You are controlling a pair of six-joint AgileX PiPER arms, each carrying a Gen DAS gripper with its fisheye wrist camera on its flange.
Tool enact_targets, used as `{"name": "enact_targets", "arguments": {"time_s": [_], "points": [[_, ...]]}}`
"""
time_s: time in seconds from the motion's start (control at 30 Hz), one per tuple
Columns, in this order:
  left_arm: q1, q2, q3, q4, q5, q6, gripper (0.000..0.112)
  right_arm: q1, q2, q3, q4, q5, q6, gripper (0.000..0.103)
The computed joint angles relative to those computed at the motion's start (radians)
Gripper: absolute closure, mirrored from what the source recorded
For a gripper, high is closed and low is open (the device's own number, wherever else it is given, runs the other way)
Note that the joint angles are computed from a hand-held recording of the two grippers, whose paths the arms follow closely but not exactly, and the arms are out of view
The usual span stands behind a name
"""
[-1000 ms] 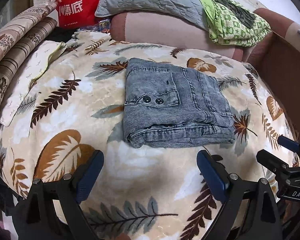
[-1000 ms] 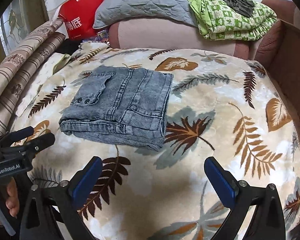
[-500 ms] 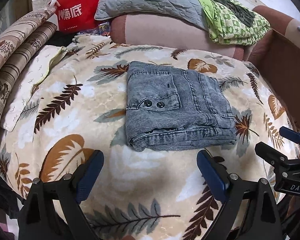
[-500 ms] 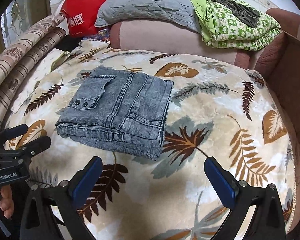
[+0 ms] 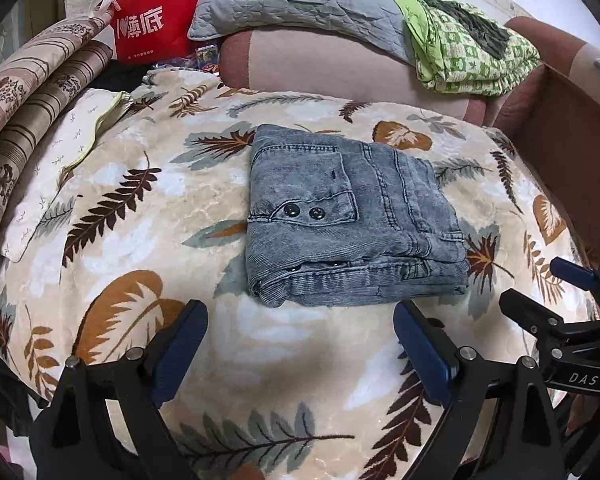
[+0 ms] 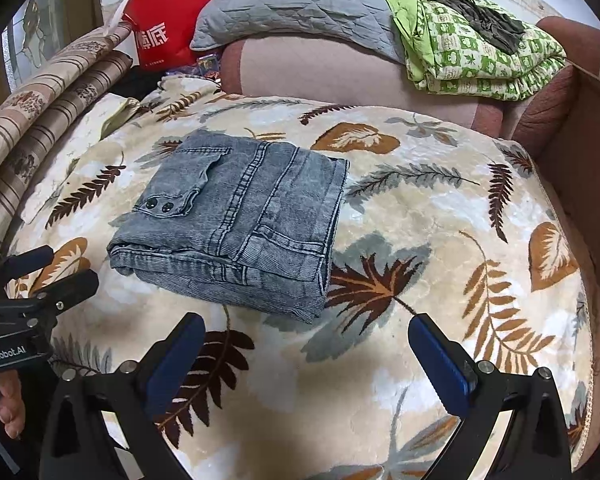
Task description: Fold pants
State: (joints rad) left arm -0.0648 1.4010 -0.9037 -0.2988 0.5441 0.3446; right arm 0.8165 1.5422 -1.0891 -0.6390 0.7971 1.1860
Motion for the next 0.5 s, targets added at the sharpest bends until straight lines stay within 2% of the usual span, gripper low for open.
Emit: {"name": "enact_targets", "arguments": {"time_s": [0.5], "points": [[0.006, 0.051, -0.055, -0.061, 0.035, 0.045, 0.018, -0.015, 0.013, -0.009, 0.006, -0.004, -0.027, 0.0]]}}
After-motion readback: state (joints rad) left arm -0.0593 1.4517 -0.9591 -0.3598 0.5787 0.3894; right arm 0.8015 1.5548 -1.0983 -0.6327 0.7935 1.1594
